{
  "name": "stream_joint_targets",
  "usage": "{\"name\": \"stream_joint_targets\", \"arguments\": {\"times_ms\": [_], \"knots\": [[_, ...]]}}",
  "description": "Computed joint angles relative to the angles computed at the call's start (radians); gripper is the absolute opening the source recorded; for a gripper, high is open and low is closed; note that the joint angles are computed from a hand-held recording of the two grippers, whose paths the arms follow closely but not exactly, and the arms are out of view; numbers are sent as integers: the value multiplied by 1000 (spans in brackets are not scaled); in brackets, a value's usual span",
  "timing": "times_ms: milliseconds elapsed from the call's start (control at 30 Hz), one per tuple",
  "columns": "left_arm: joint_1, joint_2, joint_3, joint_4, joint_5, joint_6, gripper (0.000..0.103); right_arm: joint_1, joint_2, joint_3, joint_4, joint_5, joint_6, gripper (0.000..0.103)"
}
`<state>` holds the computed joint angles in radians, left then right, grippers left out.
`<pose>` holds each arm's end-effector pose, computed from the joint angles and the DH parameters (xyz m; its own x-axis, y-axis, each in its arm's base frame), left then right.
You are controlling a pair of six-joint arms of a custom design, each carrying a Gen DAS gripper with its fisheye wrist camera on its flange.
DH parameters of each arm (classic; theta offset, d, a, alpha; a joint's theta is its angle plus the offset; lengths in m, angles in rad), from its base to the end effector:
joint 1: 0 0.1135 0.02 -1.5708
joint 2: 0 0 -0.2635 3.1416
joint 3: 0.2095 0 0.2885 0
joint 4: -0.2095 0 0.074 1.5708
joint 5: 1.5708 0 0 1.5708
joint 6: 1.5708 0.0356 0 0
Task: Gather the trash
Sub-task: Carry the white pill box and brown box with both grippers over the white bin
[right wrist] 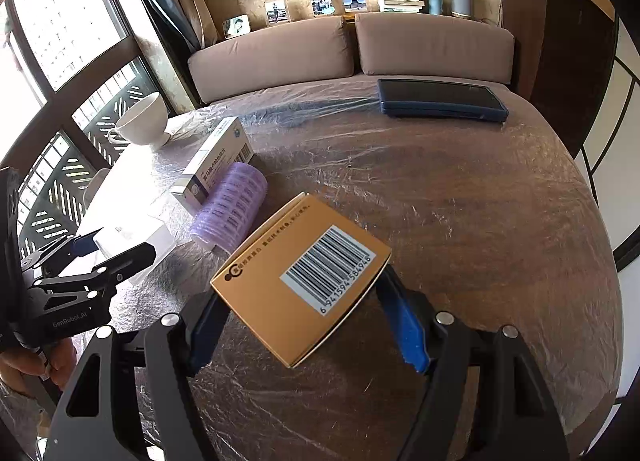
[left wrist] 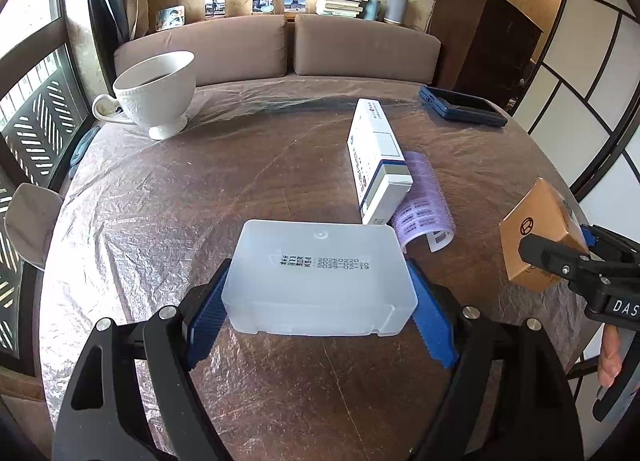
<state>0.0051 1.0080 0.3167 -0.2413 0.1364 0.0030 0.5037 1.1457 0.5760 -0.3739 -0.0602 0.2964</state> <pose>0.2002 -0.0038 0.1149 -0.8029 -0.0011 -0.5961 0.0784 0.9911 -0.1074 0.2141 0.1204 0.1632 -0.8279 -0.1234 -0.5471 -0.2832 0.9339 0.2180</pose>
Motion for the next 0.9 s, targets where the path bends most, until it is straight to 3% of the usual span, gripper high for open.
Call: {"name": "stream_joint_targets", "arguments": {"times_ms": [533,900], "knots": [[-111,-307,-90,-193,-68,-139,83,26,-186,-92,-112,-17,26,71],[-296,-591,-129,-422,-184,-304,83,41,-370,-152,-231,-25,28,71]]}}
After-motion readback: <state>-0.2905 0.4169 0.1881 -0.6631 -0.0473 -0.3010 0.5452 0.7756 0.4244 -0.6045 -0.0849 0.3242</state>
